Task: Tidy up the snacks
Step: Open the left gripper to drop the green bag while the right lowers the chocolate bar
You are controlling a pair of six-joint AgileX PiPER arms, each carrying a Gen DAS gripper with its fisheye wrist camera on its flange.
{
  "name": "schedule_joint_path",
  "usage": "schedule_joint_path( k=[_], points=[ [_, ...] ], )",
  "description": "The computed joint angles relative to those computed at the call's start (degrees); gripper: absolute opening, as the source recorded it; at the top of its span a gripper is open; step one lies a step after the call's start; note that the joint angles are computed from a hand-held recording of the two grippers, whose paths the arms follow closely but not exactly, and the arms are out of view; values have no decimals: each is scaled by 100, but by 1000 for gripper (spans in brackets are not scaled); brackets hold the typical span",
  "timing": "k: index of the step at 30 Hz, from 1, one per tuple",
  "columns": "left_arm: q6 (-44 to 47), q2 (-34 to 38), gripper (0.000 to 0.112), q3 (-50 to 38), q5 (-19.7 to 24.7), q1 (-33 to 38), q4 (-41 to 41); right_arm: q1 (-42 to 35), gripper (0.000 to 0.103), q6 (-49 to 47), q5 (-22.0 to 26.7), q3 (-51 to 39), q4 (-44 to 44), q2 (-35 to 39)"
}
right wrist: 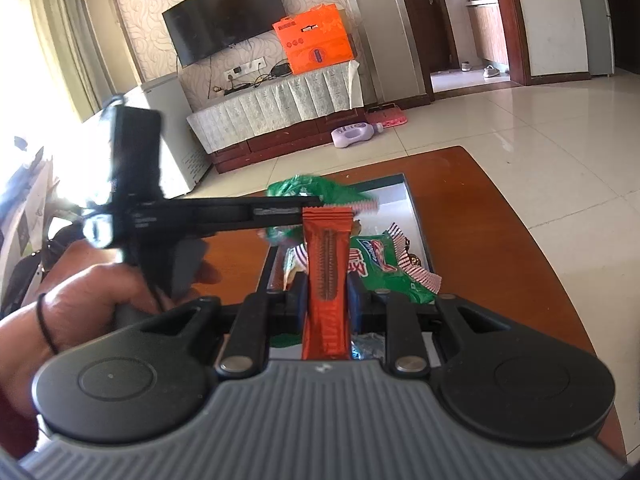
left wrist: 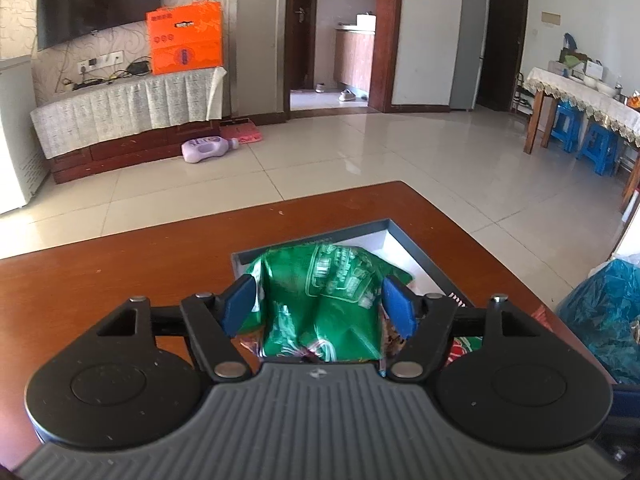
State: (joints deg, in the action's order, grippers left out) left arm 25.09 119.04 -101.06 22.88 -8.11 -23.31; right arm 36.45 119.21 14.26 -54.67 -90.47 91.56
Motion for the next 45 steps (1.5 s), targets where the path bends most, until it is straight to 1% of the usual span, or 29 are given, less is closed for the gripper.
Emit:
schedule_joint_path(
  k=[3, 6, 9, 15, 16, 19, 20, 22, 23, 25, 29, 31, 34, 36, 38, 40, 43, 45],
  points=[
    [280, -261, 74, 316, -69, 128, -262, 23, 24, -78, 9, 11, 153, 11],
    [497, -546, 74, 688, -178, 202, -446, -26, 24, -177, -97, -57, 293, 131],
    [848, -838, 74, 1065, -261, 277, -776, -22, 24, -638, -140, -220, 748, 292],
    [1615, -1475, 74, 1884, -411, 406, -1442, -59, 24, -1246, -151, -635, 1345, 755],
    [1658, -1569, 74, 1991, -432, 405, -1473, -59, 24, -1180, -150, -649, 1296, 789],
    [1688, -1843, 74, 2264, -485, 424, -1437, -60, 24, -1381, -158, -804, 1509, 969],
    [1831, -1953, 74, 2379, -488, 457, -1539, -40, 24, -1379, -141, -834, 1517, 999],
    [2349, -2251, 76, 2738, -527, 571, -2004, -6, 24, -1367, -122, -871, 1525, 1022],
    [2561, -2410, 78, 2930, -520, 646, -2213, 18, 24, -1284, -110, -847, 1445, 1001],
    [2863, -2698, 80, 3275, -481, 788, -2513, 44, 24, -1102, -101, -780, 1269, 944],
    [3442, -3240, 80, 4055, -436, 1100, -3107, 86, 24, -948, -38, -733, 1177, 907],
    [3819, -3449, 80, 4423, -434, 1232, -3465, 107, 24, -1163, 10, -826, 1338, 975],
    [4085, -3656, 80, 4808, -518, 1329, -3652, 162, 24, -1618, 127, -1022, 1669, 1147],
    [4091, -3754, 80, 4963, -541, 1312, -3589, 198, 24, -1983, 275, -1199, 1922, 1304],
    [4456, -3906, 80, 5155, -656, 1306, -3891, 203, 24, -1918, 348, -1249, 1852, 1375],
    [4742, -3948, 80, 5197, -665, 1306, -4127, 245, 24, -1834, 440, -1277, 1784, 1408],
    [4828, -4008, 80, 5267, -658, 1284, -4198, 357, 24, -1938, 558, -1282, 1834, 1373],
    [4770, -4022, 81, 5262, -643, 1257, -4176, 448, 24, -2205, 679, -1311, 1978, 1392]
  ],
)
